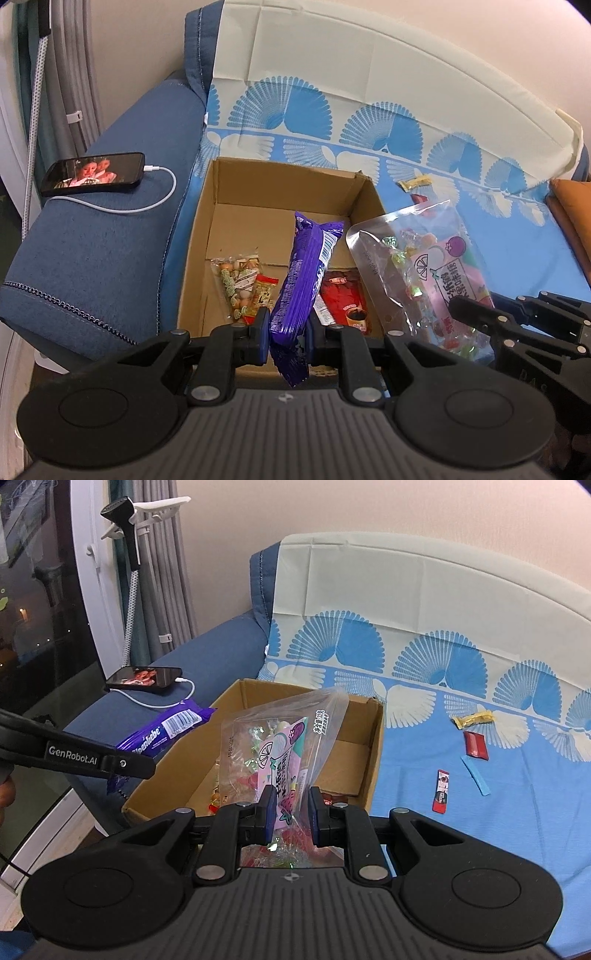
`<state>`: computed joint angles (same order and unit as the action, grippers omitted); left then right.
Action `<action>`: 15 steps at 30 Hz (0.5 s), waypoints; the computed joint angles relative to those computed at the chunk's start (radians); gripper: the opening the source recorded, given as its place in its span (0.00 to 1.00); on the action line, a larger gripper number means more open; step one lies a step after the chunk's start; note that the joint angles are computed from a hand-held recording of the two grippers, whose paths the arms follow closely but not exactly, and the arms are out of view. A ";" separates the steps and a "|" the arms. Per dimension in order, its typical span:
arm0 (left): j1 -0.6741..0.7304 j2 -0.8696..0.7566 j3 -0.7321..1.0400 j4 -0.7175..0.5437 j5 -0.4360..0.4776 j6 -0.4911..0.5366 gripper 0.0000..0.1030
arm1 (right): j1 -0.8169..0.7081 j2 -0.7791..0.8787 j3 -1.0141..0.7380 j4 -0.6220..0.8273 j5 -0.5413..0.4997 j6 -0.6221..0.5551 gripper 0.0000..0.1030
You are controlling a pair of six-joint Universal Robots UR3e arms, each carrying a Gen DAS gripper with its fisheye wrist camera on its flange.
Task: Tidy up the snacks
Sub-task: 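Carry the pink candy bag and purple chocolate bar over the box with both tools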
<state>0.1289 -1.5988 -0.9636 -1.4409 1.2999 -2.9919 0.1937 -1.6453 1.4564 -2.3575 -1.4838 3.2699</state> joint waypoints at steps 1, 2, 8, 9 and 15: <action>-0.004 -0.010 0.004 0.002 0.004 -0.005 0.20 | -0.001 0.011 -0.009 0.002 0.002 0.002 0.19; -0.007 -0.019 0.010 0.003 0.008 -0.009 0.20 | -0.002 0.025 -0.019 0.004 0.004 0.004 0.19; -0.045 -0.093 0.048 0.029 0.048 -0.029 0.20 | -0.004 0.099 -0.083 0.020 0.018 0.009 0.19; -0.050 -0.108 0.058 0.030 0.055 -0.032 0.20 | -0.007 0.111 -0.092 0.022 0.023 0.007 0.19; -0.071 -0.204 0.133 0.019 0.083 -0.061 0.20 | -0.014 0.187 -0.159 0.039 0.035 0.005 0.20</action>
